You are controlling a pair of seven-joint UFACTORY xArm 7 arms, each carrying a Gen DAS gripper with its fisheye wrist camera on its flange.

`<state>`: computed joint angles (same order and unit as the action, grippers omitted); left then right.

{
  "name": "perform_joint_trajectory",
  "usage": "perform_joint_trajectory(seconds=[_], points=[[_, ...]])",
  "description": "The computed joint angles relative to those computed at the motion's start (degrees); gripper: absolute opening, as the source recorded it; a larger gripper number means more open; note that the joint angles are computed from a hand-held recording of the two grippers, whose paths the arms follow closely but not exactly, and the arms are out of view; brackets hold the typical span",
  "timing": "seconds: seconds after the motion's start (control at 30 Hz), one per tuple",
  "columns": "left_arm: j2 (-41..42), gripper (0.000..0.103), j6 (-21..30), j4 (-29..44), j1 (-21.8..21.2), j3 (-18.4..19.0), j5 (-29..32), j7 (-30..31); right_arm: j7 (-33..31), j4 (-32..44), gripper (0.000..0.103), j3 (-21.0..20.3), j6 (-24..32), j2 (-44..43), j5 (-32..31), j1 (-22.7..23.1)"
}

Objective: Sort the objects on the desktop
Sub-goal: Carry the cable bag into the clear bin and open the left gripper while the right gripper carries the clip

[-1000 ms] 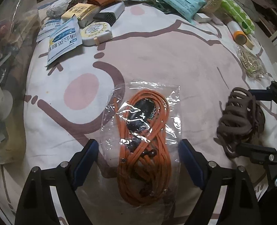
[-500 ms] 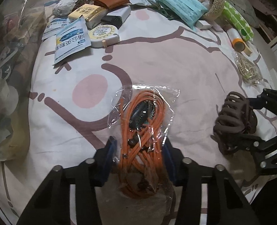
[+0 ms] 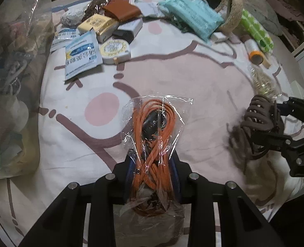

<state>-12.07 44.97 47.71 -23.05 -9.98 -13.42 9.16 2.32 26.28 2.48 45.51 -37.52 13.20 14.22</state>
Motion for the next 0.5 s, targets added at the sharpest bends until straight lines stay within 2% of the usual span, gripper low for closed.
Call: perform_joint_trajectory(seconds=[0.5], points=[[-5.56, 0.032, -3.06, 5.64, -0.9, 0.42, -1.95, 0.96, 5.0, 5.65, 0.07, 0.84, -2.55, -6.0, -1.56, -1.65]])
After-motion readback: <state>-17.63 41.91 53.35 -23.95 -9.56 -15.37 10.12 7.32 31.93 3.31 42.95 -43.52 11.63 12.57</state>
